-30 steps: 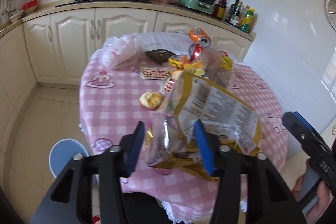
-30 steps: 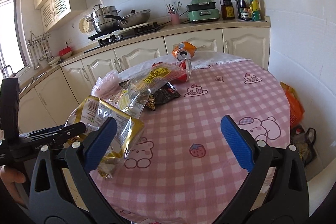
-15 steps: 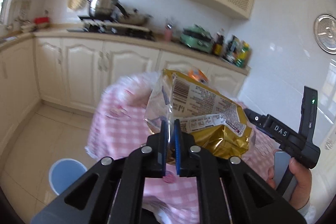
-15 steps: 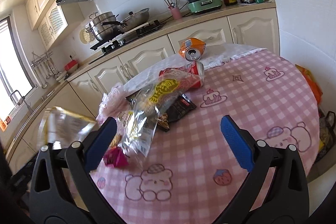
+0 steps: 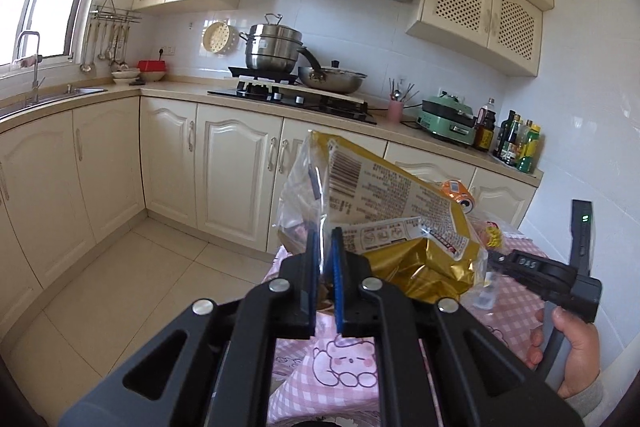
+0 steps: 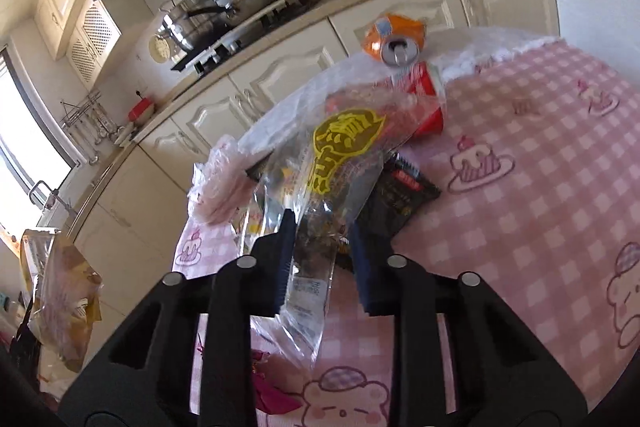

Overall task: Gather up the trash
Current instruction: 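Carry both wrappers over the blue bucket and open both grippers to drop them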

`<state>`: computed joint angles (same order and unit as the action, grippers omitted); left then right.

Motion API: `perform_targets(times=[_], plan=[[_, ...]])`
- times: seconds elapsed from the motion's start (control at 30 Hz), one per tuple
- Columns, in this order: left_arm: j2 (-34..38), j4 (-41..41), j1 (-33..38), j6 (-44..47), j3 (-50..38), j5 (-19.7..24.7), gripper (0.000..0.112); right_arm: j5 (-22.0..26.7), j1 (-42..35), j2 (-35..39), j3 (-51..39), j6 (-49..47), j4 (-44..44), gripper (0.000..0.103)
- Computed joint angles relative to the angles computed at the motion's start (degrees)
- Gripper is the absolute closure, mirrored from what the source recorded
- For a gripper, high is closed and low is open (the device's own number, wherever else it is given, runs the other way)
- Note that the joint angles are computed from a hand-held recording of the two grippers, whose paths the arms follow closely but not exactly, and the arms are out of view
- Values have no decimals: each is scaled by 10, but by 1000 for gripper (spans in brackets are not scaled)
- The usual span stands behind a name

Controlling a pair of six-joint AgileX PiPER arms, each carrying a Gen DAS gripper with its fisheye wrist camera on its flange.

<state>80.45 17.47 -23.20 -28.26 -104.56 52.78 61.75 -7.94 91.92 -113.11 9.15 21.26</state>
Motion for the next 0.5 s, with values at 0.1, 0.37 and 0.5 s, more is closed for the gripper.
perform_targets(times=[0.1,0.37,0.5], plan=[[-12,-23,26,9,29,-24,106,-40,23,-20,1,10,-59,89],[-36,-85,121,49,74,-52,107,-99,167,-35,-59,69,-247,93],[-51,-147,207,103,109,-63,107,-85,244,4,-130,46,-224,93]])
